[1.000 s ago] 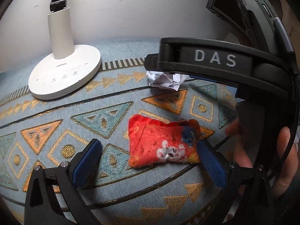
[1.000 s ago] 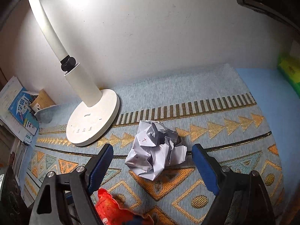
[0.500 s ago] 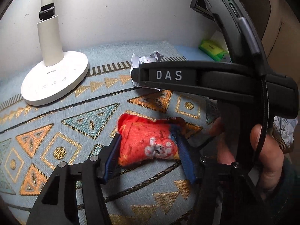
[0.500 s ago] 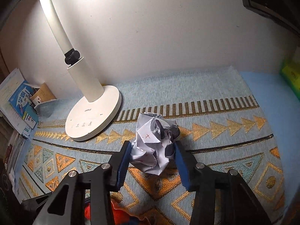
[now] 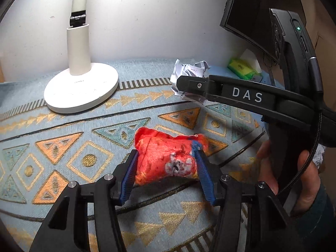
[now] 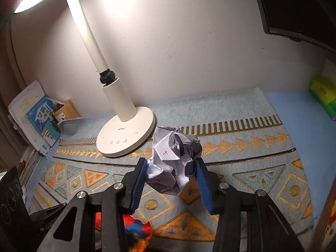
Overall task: Organize objects
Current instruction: 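Carry the red snack bag and paper ball over the glass bowl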
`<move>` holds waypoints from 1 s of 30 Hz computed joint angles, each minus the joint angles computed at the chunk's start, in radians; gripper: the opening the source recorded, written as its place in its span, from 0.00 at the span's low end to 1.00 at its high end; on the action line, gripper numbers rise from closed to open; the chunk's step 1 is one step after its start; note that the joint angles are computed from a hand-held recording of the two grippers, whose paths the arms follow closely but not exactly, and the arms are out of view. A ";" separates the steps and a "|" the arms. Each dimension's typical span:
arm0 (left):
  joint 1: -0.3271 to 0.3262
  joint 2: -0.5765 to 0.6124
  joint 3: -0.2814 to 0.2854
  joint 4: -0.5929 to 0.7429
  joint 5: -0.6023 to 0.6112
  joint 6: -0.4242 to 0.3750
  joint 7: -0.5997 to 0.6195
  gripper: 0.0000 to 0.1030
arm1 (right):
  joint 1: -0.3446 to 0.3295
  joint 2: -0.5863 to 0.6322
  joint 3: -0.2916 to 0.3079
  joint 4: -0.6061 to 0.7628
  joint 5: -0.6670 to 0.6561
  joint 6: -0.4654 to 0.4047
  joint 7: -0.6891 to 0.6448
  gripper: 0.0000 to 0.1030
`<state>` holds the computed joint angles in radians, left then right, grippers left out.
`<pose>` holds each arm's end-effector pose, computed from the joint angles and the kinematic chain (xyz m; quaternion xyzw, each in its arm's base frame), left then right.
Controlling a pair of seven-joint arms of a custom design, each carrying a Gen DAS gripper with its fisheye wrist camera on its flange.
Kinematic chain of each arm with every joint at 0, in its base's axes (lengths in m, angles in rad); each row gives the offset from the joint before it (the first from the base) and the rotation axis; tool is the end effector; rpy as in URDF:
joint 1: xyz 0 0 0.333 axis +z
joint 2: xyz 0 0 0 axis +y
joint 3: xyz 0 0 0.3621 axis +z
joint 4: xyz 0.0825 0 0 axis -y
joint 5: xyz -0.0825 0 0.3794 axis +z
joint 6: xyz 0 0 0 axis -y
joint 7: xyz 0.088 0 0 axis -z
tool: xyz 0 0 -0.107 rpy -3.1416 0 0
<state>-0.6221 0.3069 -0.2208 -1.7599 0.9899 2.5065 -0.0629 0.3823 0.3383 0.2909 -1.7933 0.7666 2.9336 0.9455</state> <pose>0.4629 -0.5030 0.4878 -0.6918 0.6082 -0.3282 0.2094 0.5824 0.3741 0.4931 -0.7852 0.4397 -0.0612 0.4316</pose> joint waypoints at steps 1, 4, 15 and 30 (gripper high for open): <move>-0.006 -0.010 -0.001 -0.006 0.004 -0.011 -0.007 0.50 | -0.005 -0.021 0.009 -0.024 0.015 0.004 -0.008 0.44; -0.015 -0.043 -0.013 -0.029 0.011 -0.045 -0.020 0.50 | -0.010 -0.098 0.029 -0.113 0.083 0.037 -0.045 0.44; -0.041 -0.104 -0.067 -0.020 0.076 -0.137 0.020 0.50 | 0.064 -0.424 -0.079 -0.406 0.329 0.136 -0.145 0.44; -0.175 0.319 -0.016 0.657 -0.004 -0.029 0.389 0.50 | -0.341 -0.593 -0.031 -0.525 -0.277 0.128 0.466 0.44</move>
